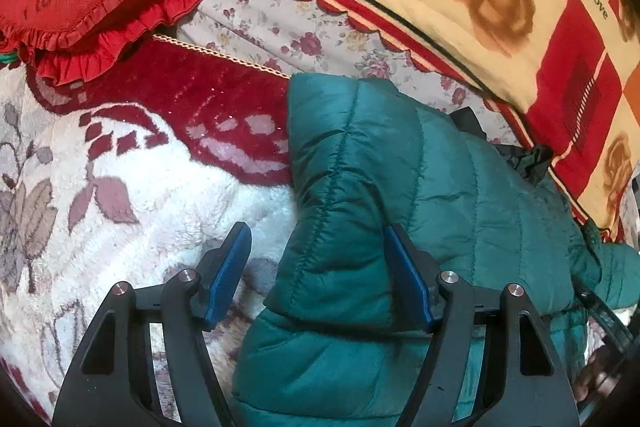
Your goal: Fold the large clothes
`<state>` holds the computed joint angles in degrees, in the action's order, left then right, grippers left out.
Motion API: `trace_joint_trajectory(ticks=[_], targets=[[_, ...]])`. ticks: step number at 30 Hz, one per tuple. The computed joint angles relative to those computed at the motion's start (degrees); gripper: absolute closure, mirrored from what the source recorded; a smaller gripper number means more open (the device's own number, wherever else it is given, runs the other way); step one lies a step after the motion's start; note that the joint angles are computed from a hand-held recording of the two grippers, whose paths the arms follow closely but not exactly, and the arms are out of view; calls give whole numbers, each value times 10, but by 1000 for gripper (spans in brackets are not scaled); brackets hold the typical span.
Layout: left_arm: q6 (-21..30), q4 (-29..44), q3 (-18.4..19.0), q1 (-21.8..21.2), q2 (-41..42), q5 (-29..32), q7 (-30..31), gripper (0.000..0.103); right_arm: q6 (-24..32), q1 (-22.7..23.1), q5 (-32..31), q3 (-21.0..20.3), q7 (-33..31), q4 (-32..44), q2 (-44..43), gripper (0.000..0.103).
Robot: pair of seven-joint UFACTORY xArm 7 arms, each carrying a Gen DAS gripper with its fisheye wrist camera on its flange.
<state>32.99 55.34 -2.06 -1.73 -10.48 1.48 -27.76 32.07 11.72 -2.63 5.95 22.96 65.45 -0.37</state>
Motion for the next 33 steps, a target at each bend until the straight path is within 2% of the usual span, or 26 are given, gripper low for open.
trace_joint_trajectory(ticks=[1, 3, 7, 11, 15, 19, 24, 28, 33], targets=[[1, 0, 1, 0, -1, -2, 2, 34, -9, -1, -21, 0, 18, -10, -16, 35], [5, 2, 0, 1, -6, 1, -1, 34, -14, -1, -37, 3, 19, -15, -32, 35], [5, 7, -7, 3, -14, 19, -14, 34, -17, 13, -20, 13, -30, -1, -43, 35], [-2, 18, -15, 2, -12, 45, -25, 34, -5, 32, 6, 23, -79, 41, -10, 36], [6, 39, -21, -3, 11, 68, -25, 34, -1, 47, -53, 26, -53, 73, 37, 43], [11, 50, -20, -7, 37, 92, -33, 33, 8, 51, -62, 11, -24, 105, 89, 46], [-6, 45, -11, -10, 50, 82, -35, 31, 14, 49, -43, 2, -21, 131, 128, 46], [-3, 46, -12, -12, 51, 94, -43, 31, 31, 50, -41, 2, -32, 126, 108, 45], [-5, 46, -10, -13, 52, 95, -48, 31, 9, 41, -21, 7, -52, 65, 39, 45]])
